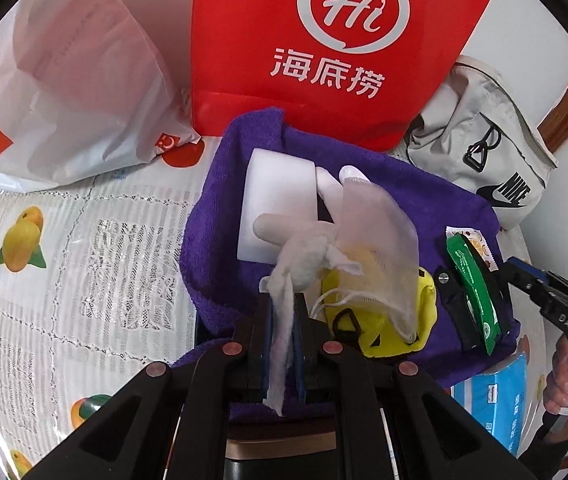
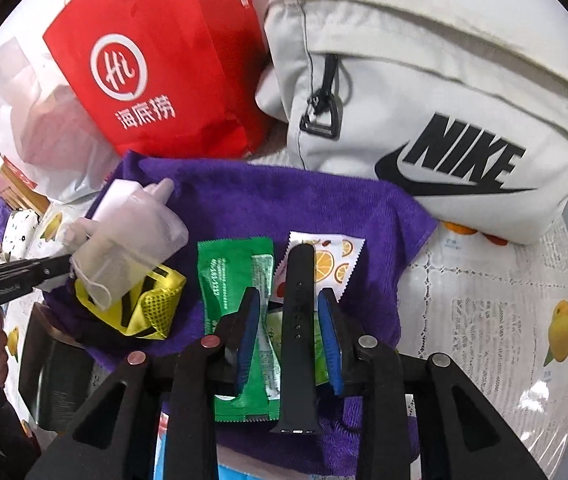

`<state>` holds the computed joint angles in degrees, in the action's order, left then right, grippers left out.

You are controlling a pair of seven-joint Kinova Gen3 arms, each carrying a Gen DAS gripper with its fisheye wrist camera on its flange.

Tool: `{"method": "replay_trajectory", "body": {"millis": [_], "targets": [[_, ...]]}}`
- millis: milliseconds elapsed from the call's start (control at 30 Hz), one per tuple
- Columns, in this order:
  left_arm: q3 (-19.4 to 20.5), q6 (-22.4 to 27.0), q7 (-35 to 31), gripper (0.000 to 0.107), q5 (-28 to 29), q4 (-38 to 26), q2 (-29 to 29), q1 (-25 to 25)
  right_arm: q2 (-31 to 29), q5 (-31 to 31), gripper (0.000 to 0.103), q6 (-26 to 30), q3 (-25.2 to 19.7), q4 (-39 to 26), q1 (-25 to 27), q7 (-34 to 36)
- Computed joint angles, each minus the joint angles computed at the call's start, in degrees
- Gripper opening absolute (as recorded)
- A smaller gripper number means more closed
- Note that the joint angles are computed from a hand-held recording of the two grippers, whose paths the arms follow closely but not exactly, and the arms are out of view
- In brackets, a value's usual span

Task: Organize soft objects
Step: 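Open the right tool to drop the strap while the left tool releases the tissue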

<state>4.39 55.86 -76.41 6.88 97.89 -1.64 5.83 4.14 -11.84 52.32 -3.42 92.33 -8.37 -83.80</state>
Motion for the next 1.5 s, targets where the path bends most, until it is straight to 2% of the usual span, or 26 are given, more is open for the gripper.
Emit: {"method": "replay_trajectory", "body": {"millis": [167,267,333,400,567,667,767,867,967,1033,1067,1100,1133,1367,1500], "targets": [[0.05,0.79,0.14,0.014,0.02,-0.74,0.64,0.13,-1.69,0.49,0.036,0.27,-0.11,-0.09,-0.33,-0.27],[0.25,2.69,0.98,0.034,-0.98,-1.90,1.43,0.28,-2.85,1.97,0.040,0.63,-0.36,0.05,-0.98,-1.08],[0.80,3.37,2.65,0.054,-3.35,-2.43,1.46,0.96,-3.50,2.55,0.040,0.95,-0.42,0.27,-1.29,-1.39],[0.77,3.25,3.15,0.061,-3.74,-2.22,0.72,1.14,-4.42,2.99,0.041,1.23,-0.45,0.77,-1.51,-2.03],[1.32,4.94,5.35,0.065,-5.69,-2.44,-1.33,1.62,-6.39,2.92,0.042,1.78,-0.76,2.30,-2.25,-4.09],[2.06,5.86,6.90,0.069,-7.55,-2.17,-3.24,2.16,-8.55,4.84,0.049,2.53,-1.66,3.29,-3.10,-6.61],[2.63,6.97,8.19,0.074,-7.76,-1.71,-5.80,2.45,-10.77,6.30,0.050,3.54,-2.35,4.06,-3.75,-9.15],[4.09,8.66,10.03,0.086,-9.02,-1.38,-8.47,2.92,-13.59,6.38,0.050,4.73,-2.66,5.03,-4.11,-11.55],[6.05,10.42,11.91,0.087,-10.39,-1.03,-10.94,3.52,-16.23,6.67,0.051,6.69,-3.40,5.82,-4.29,-14.28],[7.03,11.58,12.88,0.088,-10.57,-0.67,-13.20,3.98,-17.95,7.82,0.057,8.65,-4.69,6.17,-4.37,-17.04],[7.33,12.12,13.08,0.089,-10.51,-0.59,-14.11,4.11,-19.11,8.54,0.067,9.58,-5.54,6.53,-4.45,-18.53],[8.16,12.75,13.85,0.092,-10.69,-0.44,-15.43,4.21,-20.20,9.21,0.076,9.86,-6.29,7.06,-4.56,-19.73],[9.00,13.37,14.60,0.095,-11.01,-0.37,-16.49,4.17,-21.66,9.99,0.079,9.88,-7.20,7.78,-4.62,-21.07],[17.15,19.41,20.34,0.095,-13.93,-1.35,-23.50,3.04,-30.42,13.77,0.087,13.38,-13.51,10.34,-4.11,-27.67],[21.76,23.07,23.69,0.095,-13.39,-2.03,-28.18,1.24,-35.47,12.78,0.088,15.68,-15.00,11.32,-4.27,-29.98]]}}
